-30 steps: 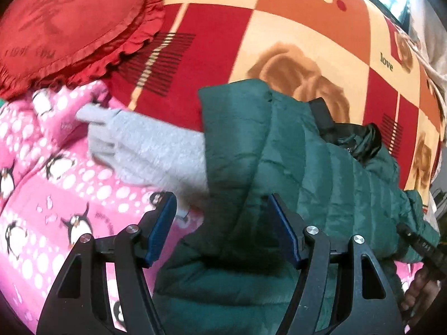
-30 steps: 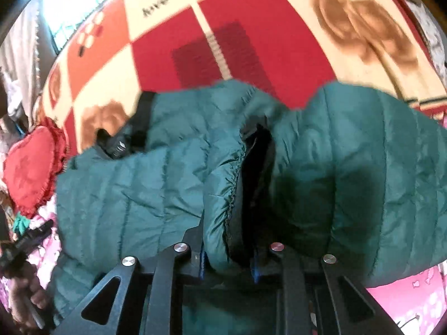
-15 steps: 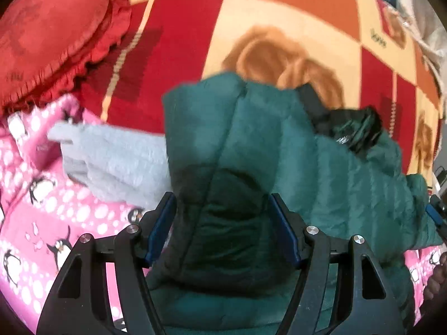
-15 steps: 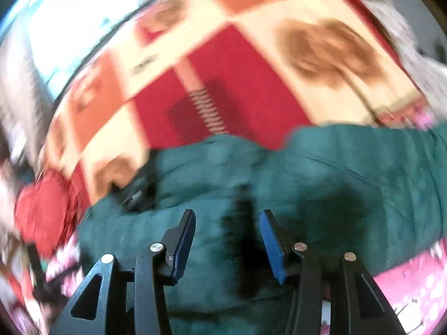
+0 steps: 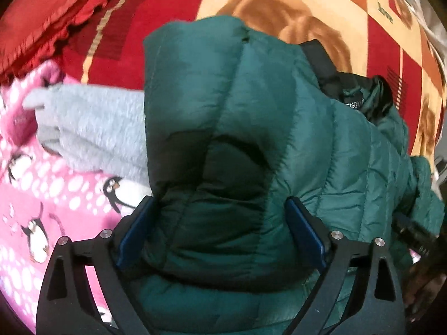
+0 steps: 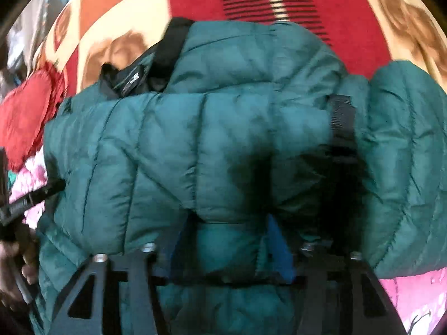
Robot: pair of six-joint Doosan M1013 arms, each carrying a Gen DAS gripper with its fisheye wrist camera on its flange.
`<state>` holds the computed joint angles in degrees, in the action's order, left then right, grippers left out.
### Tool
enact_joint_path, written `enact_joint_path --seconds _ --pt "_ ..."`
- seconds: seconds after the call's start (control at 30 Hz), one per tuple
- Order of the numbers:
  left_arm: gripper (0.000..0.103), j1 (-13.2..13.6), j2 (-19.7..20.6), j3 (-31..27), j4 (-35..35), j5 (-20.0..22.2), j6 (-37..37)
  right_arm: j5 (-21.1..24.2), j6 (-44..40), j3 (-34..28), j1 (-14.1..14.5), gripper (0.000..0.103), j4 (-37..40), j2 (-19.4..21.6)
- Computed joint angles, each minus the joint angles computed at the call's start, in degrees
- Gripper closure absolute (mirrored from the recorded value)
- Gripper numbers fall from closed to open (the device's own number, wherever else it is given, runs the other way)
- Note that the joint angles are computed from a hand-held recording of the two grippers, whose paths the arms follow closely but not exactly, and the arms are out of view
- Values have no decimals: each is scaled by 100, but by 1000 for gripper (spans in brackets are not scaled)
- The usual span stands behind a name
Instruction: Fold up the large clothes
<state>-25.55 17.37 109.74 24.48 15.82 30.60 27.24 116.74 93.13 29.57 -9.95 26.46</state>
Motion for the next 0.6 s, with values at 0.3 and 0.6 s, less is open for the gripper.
enact_joint_path --seconds 0.3,0.6 --pt "6 67 9 26 -604 -72 455 279 437 -102 201 20 -745 73" --pt "4 166 43 60 -1279 -172 1030 306 176 -149 164 10 -573 107"
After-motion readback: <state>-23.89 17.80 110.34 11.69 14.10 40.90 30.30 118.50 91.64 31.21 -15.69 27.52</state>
